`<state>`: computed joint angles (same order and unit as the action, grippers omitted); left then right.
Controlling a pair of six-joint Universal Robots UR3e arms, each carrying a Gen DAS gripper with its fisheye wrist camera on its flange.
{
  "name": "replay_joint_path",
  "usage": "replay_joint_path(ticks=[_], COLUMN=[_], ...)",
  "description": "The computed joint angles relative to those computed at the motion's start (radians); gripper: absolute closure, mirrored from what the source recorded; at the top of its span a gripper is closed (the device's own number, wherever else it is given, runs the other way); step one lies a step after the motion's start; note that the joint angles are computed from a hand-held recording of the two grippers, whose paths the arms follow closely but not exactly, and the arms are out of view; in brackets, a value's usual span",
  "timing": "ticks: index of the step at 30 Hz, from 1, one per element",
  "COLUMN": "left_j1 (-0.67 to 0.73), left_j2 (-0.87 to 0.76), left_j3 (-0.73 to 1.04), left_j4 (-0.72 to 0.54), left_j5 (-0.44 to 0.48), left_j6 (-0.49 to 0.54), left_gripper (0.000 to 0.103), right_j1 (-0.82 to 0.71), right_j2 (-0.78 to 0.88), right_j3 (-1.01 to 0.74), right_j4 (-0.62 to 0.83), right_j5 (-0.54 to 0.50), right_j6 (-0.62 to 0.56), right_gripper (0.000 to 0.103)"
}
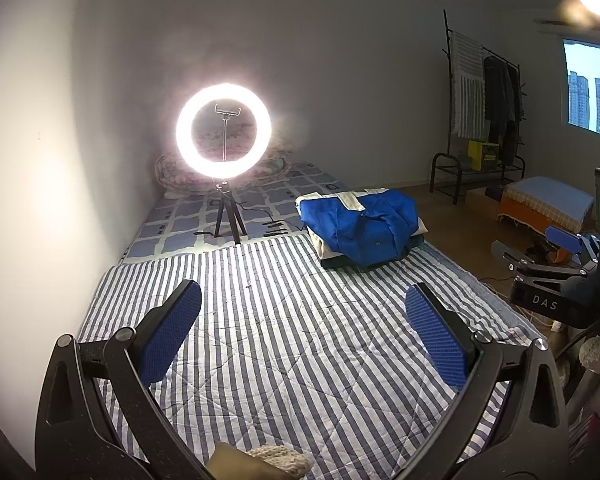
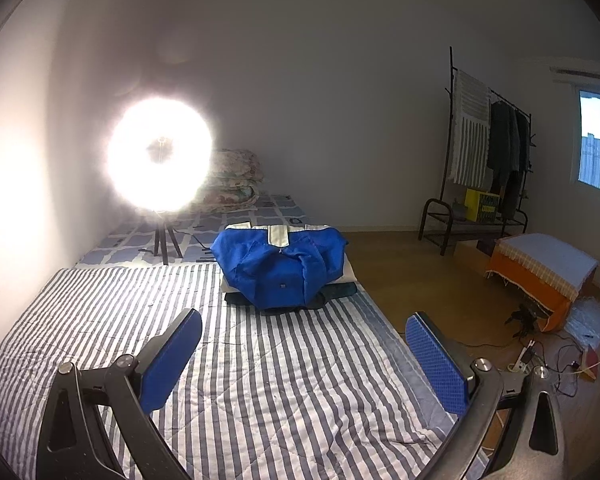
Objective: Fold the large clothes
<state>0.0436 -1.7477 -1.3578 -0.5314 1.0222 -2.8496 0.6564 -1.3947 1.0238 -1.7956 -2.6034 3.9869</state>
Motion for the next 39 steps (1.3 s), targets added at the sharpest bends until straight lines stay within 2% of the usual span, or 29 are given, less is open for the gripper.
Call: replay_joint_path(ticks=[39], left_j1=[-0.024], left_j2=[0.049], left_j3=[-0.076], left_j4=[0.009], left_j5=[0.021], left_j6=[0.019], left_gripper=[0.0], right_j1=[0.002], right_j2=[0.007], right_j3=[0.002], right_j4=[0.022], right_j5=[-0.009], right_j6=[0.006], right_gripper=[0.0])
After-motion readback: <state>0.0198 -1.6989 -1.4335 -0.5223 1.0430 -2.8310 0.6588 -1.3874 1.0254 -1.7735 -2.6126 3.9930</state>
